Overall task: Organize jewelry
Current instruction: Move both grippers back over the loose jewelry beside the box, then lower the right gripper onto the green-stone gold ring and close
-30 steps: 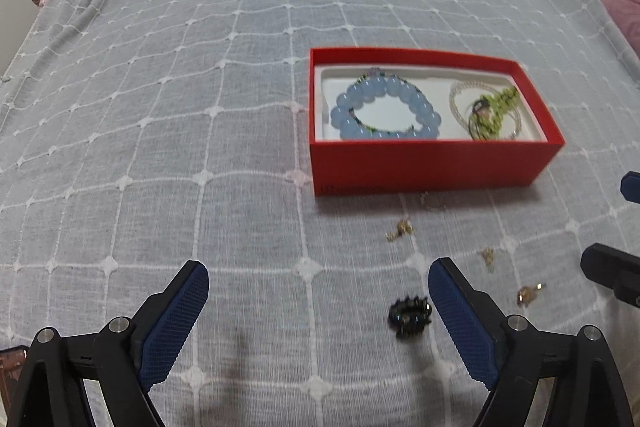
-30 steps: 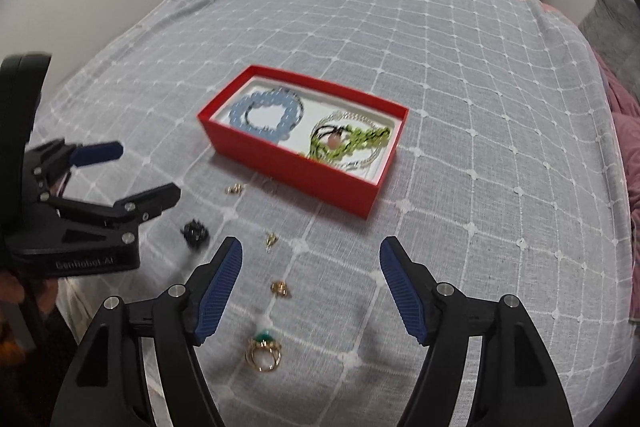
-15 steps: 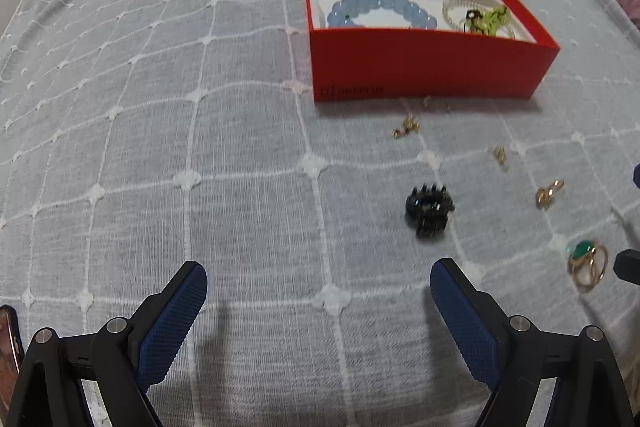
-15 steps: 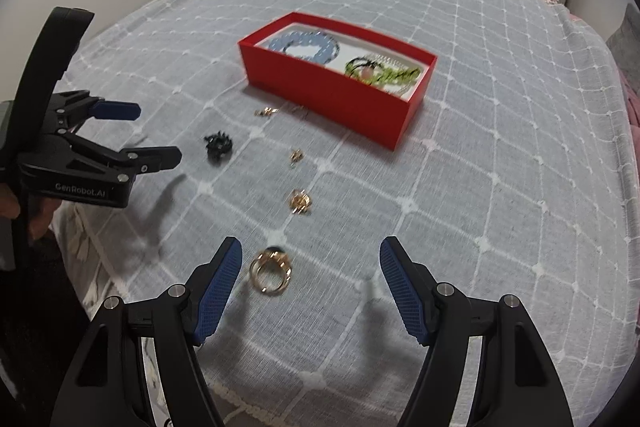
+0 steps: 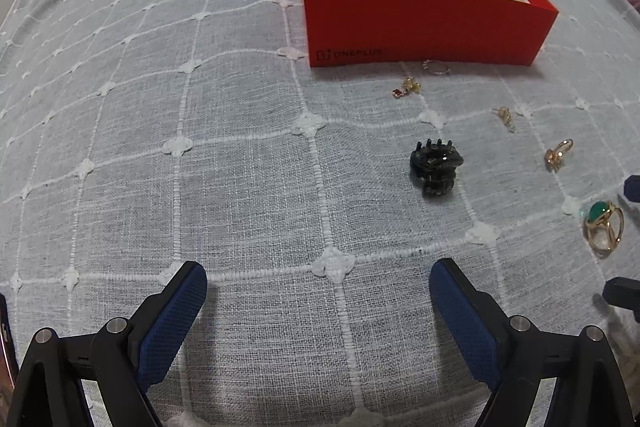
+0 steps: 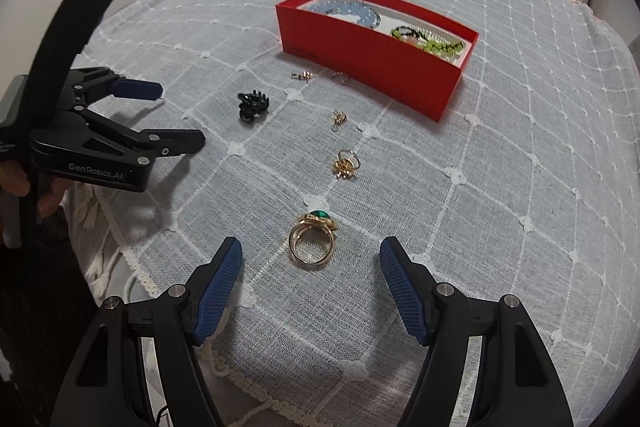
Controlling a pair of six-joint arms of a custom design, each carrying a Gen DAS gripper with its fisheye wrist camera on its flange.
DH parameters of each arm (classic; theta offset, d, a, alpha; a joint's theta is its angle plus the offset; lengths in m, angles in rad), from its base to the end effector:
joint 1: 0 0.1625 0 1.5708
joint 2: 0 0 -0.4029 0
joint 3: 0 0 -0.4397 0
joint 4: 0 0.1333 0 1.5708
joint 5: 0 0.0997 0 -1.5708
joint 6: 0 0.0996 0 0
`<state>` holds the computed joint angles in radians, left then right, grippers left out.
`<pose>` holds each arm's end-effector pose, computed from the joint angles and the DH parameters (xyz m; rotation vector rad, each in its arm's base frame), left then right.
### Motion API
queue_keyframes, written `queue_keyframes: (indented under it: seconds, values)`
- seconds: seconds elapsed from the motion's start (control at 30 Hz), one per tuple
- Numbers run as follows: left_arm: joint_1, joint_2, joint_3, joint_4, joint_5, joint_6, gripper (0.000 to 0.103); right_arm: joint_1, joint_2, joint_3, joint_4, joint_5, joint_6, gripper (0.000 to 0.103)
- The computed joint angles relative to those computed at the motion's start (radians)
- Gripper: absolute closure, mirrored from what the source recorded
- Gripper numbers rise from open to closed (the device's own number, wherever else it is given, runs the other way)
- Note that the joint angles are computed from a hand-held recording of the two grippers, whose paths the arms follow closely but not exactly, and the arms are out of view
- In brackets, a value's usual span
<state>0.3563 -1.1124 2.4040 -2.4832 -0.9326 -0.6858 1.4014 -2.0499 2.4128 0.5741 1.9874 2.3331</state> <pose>-0.2725 -0.3070 -0.0101 0.7885 2.3198 -0.3843 0.0581 -0.2118 0.2315 0.6078 -2.3769 0.4656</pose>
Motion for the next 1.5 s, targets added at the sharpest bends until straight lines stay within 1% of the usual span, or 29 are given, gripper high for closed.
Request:
queue_keyframes:
  seconds: [0.07,0.13,0.2,0.23,0.3,0.33,0.37,0.4,0.43,0.53,0.6,0.83,0.93,0.97,1.03,1.1,1.13,1.17,1.27,1.47,1.5]
  values:
    - [-0.005,0.006,-0.003,0.002,-0.001,0.001,0.009,-0.003,0.012,0.000,-0.004,0.011,0.010,0.031]
    - [-0.011,0.011,-0.005,0.004,0.000,0.001,0.009,0.004,0.025,0.002,-0.013,0.024,0.006,0.039]
    - [-0.018,0.015,-0.006,0.006,0.000,0.000,0.009,0.024,0.032,0.007,-0.024,0.043,-0.003,0.052]
    - [-0.020,0.016,-0.006,0.006,0.000,0.000,0.009,0.032,0.035,0.009,-0.028,0.050,-0.006,0.055]
    - [-0.023,0.018,-0.006,0.004,-0.004,0.000,0.009,0.045,0.042,0.010,-0.028,0.054,-0.003,0.066]
    - [-0.024,0.018,-0.006,0.004,-0.005,-0.001,0.009,0.051,0.046,0.009,-0.027,0.057,0.000,0.068]
    - [-0.025,0.019,-0.006,0.004,-0.006,-0.001,0.009,0.058,0.049,0.009,-0.029,0.063,0.001,0.073]
    - [-0.026,0.019,-0.006,0.003,-0.008,-0.001,0.009,0.062,0.050,0.009,-0.031,0.065,0.001,0.082]
    - [-0.027,0.018,-0.006,0.002,-0.009,-0.001,0.009,0.063,0.047,0.009,-0.029,0.067,0.003,0.084]
    - [-0.032,0.018,-0.005,-0.007,-0.015,0.001,0.009,0.068,0.047,0.005,-0.033,0.078,0.009,0.089]
    - [-0.040,0.022,-0.006,-0.016,-0.023,0.002,0.009,0.069,0.042,0.002,-0.031,0.081,0.014,0.096]
    - [-0.057,0.027,-0.002,-0.085,-0.053,0.025,0.011,0.067,0.021,-0.009,-0.020,0.074,0.021,0.097]
    - [-0.050,0.037,-0.010,-0.109,-0.070,0.052,0.016,0.020,-0.001,-0.009,0.017,0.007,0.004,0.095]
    - [-0.052,0.041,-0.013,-0.110,-0.075,0.053,0.016,0.006,-0.002,-0.010,0.024,-0.008,0.000,0.095]
    - [-0.043,0.048,-0.022,-0.114,-0.076,0.068,0.016,-0.001,0.015,-0.012,0.028,-0.009,-0.008,0.085]
    - [-0.040,0.054,-0.027,-0.114,-0.075,0.074,0.016,0.000,0.020,-0.007,0.023,-0.004,-0.022,0.053]
    - [-0.039,0.055,-0.028,-0.112,-0.074,0.076,0.016,-0.004,0.019,-0.004,0.025,-0.010,-0.028,0.048]
    - [-0.038,0.057,-0.029,-0.110,-0.072,0.075,0.016,-0.006,0.017,-0.001,0.025,-0.015,-0.032,0.046]
    - [-0.034,0.056,-0.030,-0.100,-0.069,0.069,0.016,-0.004,0.025,0.004,-0.001,-0.003,-0.037,0.046]
    - [-0.022,0.049,-0.028,-0.079,-0.061,0.052,0.016,-0.050,0.024,0.000,-0.073,-0.032,-0.046,0.047]
    - [-0.023,0.047,-0.027,-0.078,-0.060,0.050,0.016,-0.053,0.024,0.001,-0.086,-0.030,-0.052,0.053]
